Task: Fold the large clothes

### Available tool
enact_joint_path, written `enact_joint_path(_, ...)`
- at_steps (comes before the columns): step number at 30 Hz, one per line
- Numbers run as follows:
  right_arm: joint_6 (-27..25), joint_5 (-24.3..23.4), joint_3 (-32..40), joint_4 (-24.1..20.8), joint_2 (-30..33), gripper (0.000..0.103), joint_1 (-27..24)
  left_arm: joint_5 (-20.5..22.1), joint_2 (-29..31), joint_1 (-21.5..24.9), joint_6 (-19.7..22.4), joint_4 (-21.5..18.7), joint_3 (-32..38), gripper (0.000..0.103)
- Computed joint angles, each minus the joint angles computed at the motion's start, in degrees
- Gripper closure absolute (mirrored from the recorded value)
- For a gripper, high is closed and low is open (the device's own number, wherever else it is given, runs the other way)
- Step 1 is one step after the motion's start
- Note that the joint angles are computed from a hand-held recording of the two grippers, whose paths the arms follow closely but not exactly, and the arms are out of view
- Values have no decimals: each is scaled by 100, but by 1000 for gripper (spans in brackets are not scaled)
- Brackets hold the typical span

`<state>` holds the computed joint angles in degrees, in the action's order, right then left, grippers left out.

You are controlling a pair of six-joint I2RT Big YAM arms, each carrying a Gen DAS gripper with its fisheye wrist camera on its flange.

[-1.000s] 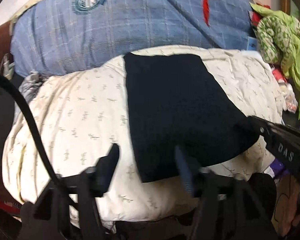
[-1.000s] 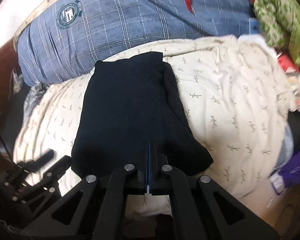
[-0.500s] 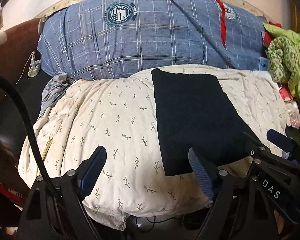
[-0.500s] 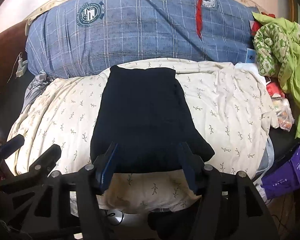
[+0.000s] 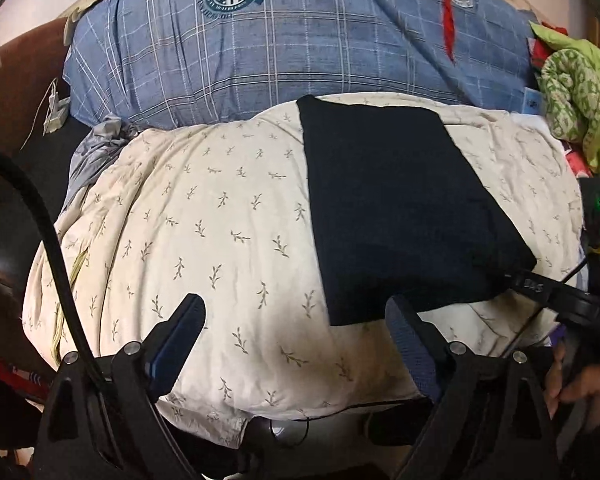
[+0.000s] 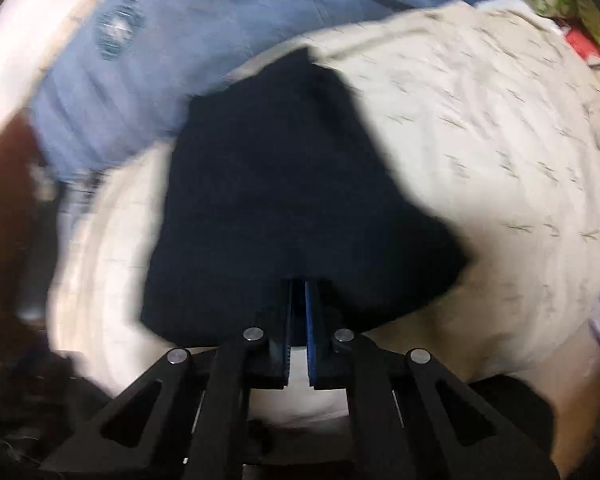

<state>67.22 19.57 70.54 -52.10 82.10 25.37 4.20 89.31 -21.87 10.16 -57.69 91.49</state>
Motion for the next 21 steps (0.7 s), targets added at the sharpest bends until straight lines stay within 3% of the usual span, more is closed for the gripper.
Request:
enact_joint_path(4,243,-19,-495,506,-619,103,-58,318,146,93,-86,-153,51,11)
enact_joint_path(6,400,-71,-559,567,-815,83,11,694,178,137,-244,-235,48,9)
enact_joint_path(7,495,-127,-706,802,-952,54,67,892,196,139,-298,-268,45,7)
enact_joint_path(8,588,-138,-888,1095,-1087,35,133,1008,202,123,-323,-272,31,5)
enact_joint_path(11,749,-302,-1162,1599,-1176,34,124,1265,282,51,-364,-197,-7,2)
enact_joint_path(14,992,-499,-1262,1796,-1043,34,-71,1602,524,38,-547,-153,87,2)
enact_joint_path(18,1486,-668,-1549,2249,-1123,34,-320,2087,902,256,-1180,-206,423,2)
enact_joint_path(21,1351,-626,-1672,2334,-1293,34,-402,2182,1125,367,-1570,-26,667,1)
